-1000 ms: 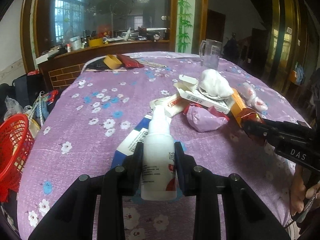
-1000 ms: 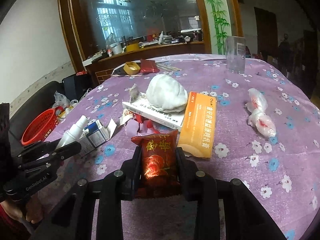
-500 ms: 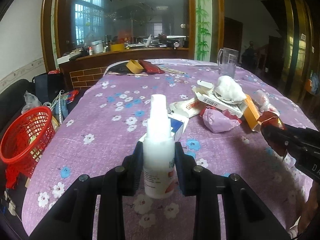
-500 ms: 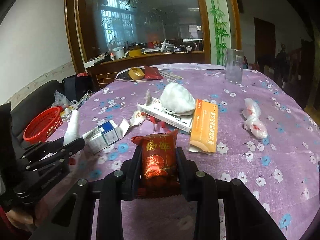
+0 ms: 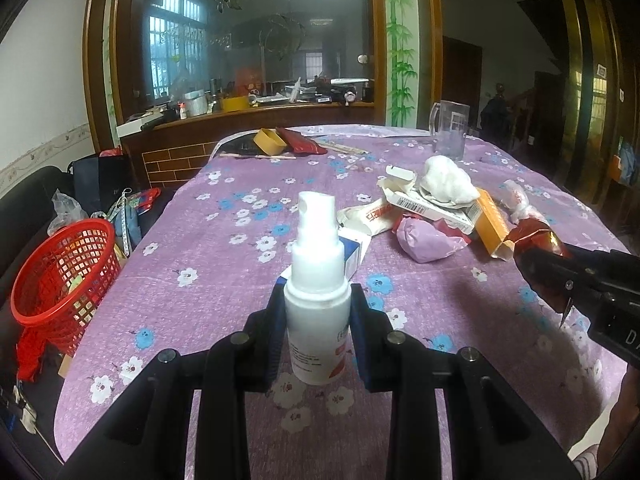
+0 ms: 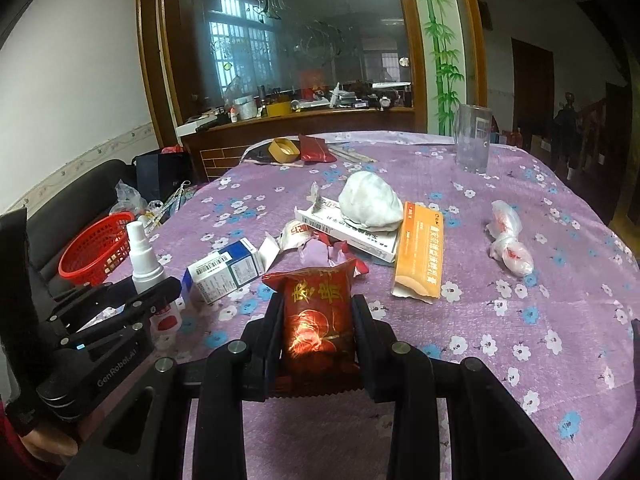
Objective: Collect trash
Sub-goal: 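Hold the spray bottle and snack bag raised above the table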
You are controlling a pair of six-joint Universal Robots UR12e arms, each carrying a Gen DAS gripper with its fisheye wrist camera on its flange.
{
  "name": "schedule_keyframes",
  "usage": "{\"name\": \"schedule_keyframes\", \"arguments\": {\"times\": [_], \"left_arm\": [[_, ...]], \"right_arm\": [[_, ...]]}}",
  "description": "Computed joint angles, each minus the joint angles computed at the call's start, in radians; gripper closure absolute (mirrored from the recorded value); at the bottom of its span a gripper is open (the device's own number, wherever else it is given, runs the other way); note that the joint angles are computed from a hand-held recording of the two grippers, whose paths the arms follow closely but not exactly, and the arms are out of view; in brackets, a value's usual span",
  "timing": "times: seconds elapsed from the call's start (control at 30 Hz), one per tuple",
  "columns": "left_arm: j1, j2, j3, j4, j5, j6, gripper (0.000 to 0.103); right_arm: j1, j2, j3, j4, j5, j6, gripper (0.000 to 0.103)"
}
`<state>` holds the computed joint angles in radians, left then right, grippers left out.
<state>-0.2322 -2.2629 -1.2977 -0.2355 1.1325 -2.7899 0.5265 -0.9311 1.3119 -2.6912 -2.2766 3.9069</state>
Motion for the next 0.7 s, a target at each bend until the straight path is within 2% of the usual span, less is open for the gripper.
{"name": "schedule_keyframes", "arguments": {"times": [0.37, 0.7], "left_arm": [[0.006, 0.021, -0.031, 0.021, -0.013, 0.006, 0.074], [0.004, 0.023, -0.034, 0.022, -0.011, 0.011, 0.074]], "right_arm": [[0.015, -0.005, -0.003, -0.002, -0.027, -0.013, 0.067], [0.013, -0.009, 0.003, 0.002, -0.015, 0.0, 0.067]]}}
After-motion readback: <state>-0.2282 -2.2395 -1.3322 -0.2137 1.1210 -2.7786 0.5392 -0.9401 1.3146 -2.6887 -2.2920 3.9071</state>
